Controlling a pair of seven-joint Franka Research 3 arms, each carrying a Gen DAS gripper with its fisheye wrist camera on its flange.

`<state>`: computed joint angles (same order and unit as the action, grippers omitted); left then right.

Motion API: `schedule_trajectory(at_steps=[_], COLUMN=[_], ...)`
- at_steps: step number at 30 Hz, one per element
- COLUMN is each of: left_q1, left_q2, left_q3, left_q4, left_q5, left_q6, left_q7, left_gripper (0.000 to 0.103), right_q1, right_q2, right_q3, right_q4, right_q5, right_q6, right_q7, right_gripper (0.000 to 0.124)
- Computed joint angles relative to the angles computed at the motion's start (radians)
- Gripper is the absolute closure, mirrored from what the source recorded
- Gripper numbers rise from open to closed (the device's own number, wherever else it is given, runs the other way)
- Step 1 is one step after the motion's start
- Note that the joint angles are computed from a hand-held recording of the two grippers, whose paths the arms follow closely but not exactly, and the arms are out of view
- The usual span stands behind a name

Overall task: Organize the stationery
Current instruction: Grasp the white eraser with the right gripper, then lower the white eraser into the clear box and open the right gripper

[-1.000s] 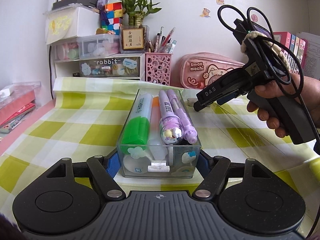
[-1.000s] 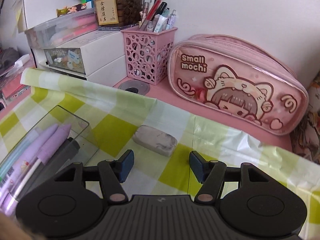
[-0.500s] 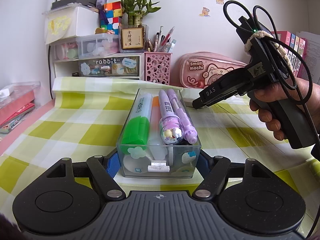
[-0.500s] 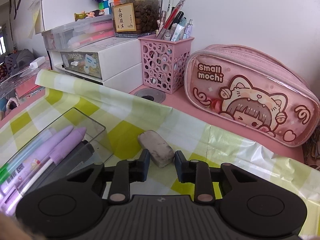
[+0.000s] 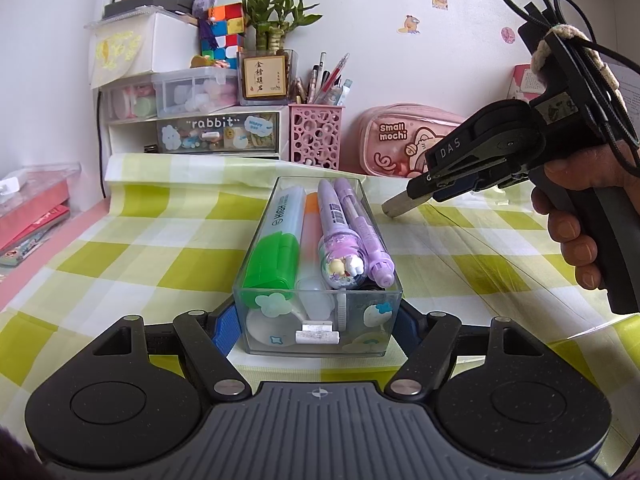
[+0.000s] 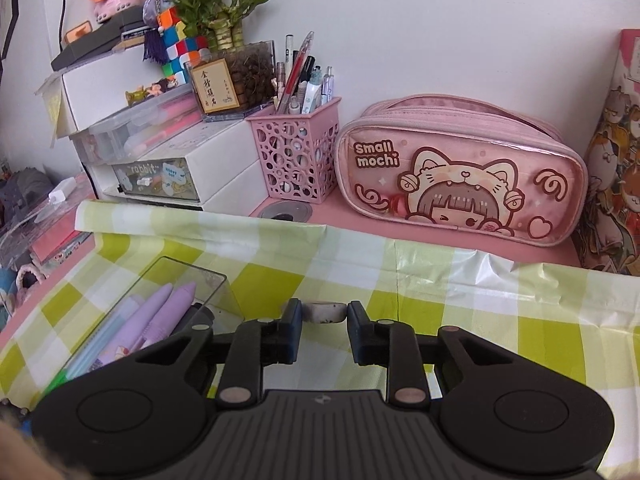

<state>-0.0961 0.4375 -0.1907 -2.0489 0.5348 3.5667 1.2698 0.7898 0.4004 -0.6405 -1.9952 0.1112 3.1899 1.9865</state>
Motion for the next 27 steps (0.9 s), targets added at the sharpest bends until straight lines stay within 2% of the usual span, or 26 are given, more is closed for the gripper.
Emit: schedule_trajectory(at_steps=[9, 16, 19, 23, 27], left_q1=[-0.013, -0.008, -0.007, -0.01, -0.013], left_q2=[-0.004, -0.004, -0.004, -0.005, -0.006], left_q3=[0.011, 0.007, 0.007, 0.008, 0.011], left_q4=[-0.006, -0.007, -0.007, -0.008, -0.008], left_q5=[-0.015, -0.013, -0.011, -0.014, -0.018], left_q6=[0.002, 0.002, 0.002, 0.002, 0.003], left_q7=[0.014, 0.014, 0.014, 0.016, 0.019], left_gripper=[0.031, 0.031, 0.031, 0.031, 0.031], right_q1=[0.091, 0.191, 0.208, 0.191, 0.241], right_q2=[-0.014, 0.013, 0.027, 0.031, 0.037], right_q3=[-0.082, -0.178, -0.188, -0.158, -0.205], right_q4=[-0.025, -0.028, -0.022, -0.022, -0.029], right_q5=[0.067, 0.062, 0.087, 0.148, 0.198], right_q6=[0.008, 0.003, 0.014, 0.033, 0.036], right_q7=[0.08, 0.149, 0.16, 0.169, 0.18], right_gripper=[0.106, 0.106, 0.106, 0.106, 0.106])
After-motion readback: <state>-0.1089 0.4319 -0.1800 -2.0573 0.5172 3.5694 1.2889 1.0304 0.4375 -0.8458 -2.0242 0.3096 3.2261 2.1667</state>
